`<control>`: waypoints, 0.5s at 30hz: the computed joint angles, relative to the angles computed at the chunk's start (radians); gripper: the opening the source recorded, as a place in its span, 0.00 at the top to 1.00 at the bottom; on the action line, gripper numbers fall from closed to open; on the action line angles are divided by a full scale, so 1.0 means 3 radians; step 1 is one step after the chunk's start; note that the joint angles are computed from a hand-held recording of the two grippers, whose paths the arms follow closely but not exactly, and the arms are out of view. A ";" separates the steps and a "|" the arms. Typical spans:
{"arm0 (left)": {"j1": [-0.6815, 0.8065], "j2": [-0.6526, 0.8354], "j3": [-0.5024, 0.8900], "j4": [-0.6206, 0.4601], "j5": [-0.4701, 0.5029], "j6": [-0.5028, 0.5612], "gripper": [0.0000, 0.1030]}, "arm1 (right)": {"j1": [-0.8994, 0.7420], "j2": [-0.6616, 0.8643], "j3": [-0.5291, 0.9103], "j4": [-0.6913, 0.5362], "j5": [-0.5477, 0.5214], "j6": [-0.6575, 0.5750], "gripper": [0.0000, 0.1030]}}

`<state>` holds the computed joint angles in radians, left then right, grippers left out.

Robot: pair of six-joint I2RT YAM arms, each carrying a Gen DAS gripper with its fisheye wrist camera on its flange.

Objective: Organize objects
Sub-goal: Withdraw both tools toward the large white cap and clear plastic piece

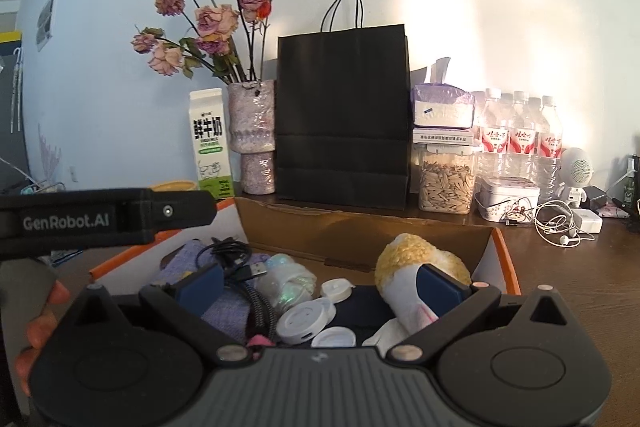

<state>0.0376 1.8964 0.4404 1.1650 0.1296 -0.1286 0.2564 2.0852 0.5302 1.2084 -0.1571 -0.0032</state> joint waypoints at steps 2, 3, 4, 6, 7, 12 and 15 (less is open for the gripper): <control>0.0035 -0.0085 -0.0130 0.0034 0.0023 0.0004 0.00 | -0.0010 -0.0067 -0.0133 0.0029 -0.0019 -0.0010 0.00; 0.0053 -0.0121 -0.0186 0.0037 0.0036 0.0018 0.00 | -0.0019 -0.0094 -0.0197 0.0042 -0.0033 -0.0016 0.00; 0.0071 -0.0151 -0.0241 0.0041 0.0054 0.0039 0.00 | -0.0030 -0.0125 -0.0260 0.0042 -0.0050 -0.0026 0.00; 0.0107 -0.0199 -0.0362 0.0073 0.0074 0.0083 0.00 | -0.0051 -0.0189 -0.0383 0.0032 -0.0063 -0.0050 0.00; 0.0123 -0.0220 -0.0414 0.0079 0.0077 0.0105 0.00 | -0.0061 -0.0218 -0.0448 0.0036 -0.0060 -0.0054 0.00; 0.0240 -0.0362 -0.0683 0.0074 0.0154 0.0189 0.00 | -0.0129 -0.0321 -0.0790 0.0159 -0.0132 -0.0106 0.00; 0.0324 -0.0435 -0.0828 0.0041 0.0245 0.0246 0.00 | -0.0141 -0.0350 -0.0936 0.0168 -0.0127 -0.0175 0.00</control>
<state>0.1349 1.7658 0.1921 1.1774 0.2031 -0.0548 0.2142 1.9803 0.2494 1.2588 -0.1953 -0.0556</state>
